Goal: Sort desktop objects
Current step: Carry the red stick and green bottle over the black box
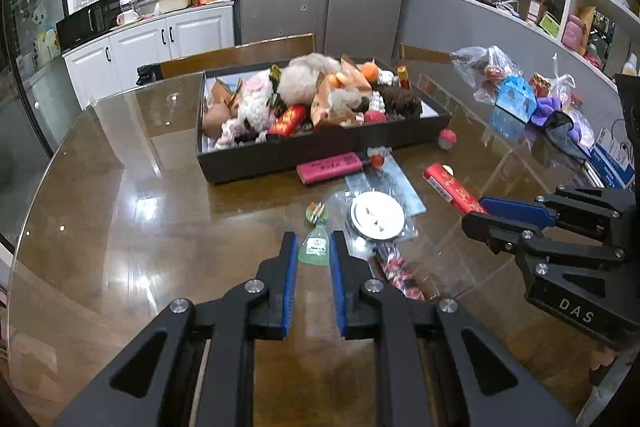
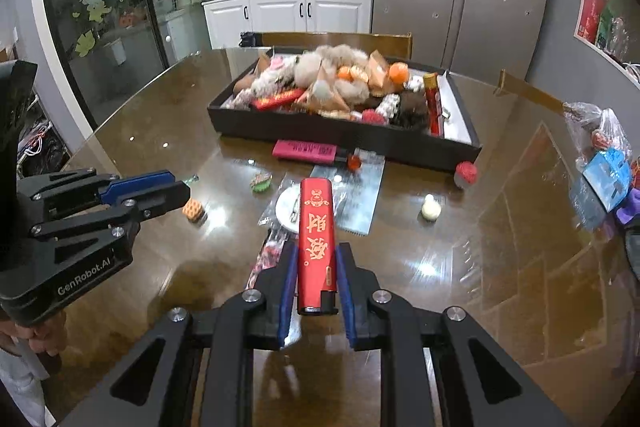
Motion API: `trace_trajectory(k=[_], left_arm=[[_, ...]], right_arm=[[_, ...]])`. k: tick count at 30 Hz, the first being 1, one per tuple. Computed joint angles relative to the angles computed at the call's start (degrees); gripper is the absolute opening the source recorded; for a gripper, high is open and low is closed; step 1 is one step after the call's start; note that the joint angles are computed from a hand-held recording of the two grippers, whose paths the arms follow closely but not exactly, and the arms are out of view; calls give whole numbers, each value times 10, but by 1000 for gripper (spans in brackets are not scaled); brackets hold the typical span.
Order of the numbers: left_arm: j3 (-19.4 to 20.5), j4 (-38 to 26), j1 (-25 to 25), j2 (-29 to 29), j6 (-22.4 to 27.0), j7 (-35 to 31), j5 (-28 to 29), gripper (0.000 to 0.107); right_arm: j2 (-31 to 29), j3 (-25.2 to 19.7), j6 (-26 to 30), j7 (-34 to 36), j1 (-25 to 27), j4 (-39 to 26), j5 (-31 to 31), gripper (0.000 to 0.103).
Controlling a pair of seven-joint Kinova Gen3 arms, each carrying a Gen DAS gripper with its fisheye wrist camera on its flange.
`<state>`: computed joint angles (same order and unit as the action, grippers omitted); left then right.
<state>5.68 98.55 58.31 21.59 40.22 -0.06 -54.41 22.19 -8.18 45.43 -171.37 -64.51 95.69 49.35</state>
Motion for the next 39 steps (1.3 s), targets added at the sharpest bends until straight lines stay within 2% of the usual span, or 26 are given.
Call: trace_trajectory(k=[10, 19, 26, 33, 36, 39], left_arm=[[-4, -57, -25, 8, 6, -62, 26, 16], [-22, -128, -38, 39, 23, -121, 53, 16], [-49, -189, -48, 78, 21, -171, 82, 16], [-72, -247, -80, 124, -1, -233, 139, 16], [-81, -284, -89, 149, 12, -268, 161, 16], [-89, -294, -101, 157, -2, -288, 185, 16]], right_arm=[[-5, 7, 10, 26, 20, -33, 2, 20], [4, 18, 15, 86, 44, -87, -8, 20], [30, 39, 6, 145, 66, -135, -32, 20], [75, 60, 4, 215, 93, -195, -75, 20], [98, 70, 9, 247, 100, -227, -94, 20], [117, 77, 11, 282, 109, -261, -117, 20]])
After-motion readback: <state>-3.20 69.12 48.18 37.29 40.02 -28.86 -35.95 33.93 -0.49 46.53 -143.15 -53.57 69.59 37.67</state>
